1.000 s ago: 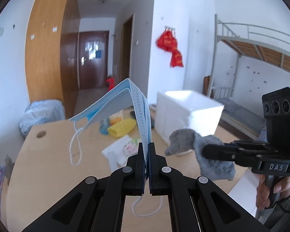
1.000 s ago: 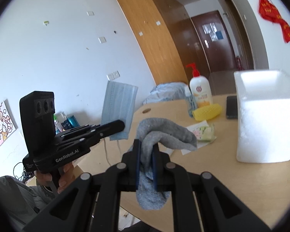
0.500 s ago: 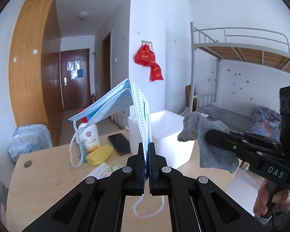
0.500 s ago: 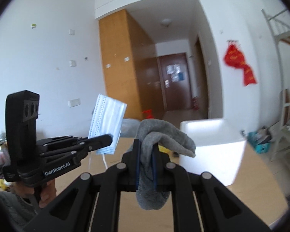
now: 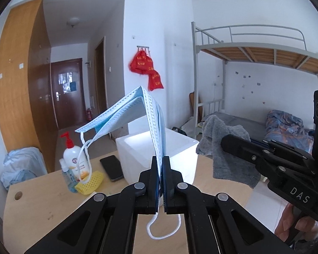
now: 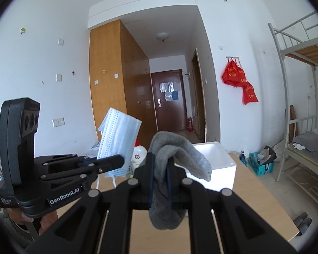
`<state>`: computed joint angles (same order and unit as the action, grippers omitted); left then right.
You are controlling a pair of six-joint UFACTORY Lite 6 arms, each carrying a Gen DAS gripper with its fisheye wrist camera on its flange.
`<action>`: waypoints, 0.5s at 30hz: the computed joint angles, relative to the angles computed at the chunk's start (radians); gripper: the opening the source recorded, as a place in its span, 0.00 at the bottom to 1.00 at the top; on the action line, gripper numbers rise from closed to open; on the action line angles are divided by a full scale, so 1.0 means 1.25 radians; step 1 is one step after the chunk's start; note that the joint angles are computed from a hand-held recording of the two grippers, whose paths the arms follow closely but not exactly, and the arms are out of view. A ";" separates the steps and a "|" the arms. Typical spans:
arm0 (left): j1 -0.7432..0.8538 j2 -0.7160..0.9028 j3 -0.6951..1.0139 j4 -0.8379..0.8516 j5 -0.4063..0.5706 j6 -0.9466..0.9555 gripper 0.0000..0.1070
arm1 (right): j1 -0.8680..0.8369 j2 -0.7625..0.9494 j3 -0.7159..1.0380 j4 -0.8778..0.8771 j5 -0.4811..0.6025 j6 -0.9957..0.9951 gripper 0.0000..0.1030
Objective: Organize soft objects
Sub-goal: 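Carry the mask and sock with both tools over the white foam box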
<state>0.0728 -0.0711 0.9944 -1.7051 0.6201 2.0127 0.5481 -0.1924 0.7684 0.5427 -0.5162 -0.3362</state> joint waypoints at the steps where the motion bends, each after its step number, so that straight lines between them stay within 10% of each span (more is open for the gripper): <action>1: -0.002 0.003 0.003 0.001 0.002 0.001 0.02 | -0.003 0.000 0.001 -0.004 0.003 0.005 0.13; 15: -0.017 0.058 0.077 0.040 0.005 -0.050 0.02 | 0.023 0.056 0.076 0.149 0.005 -0.118 0.13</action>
<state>0.0516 0.0019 1.0903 -1.6555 0.6261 1.9503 0.5770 -0.1224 0.8637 0.7286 -0.5100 -0.4839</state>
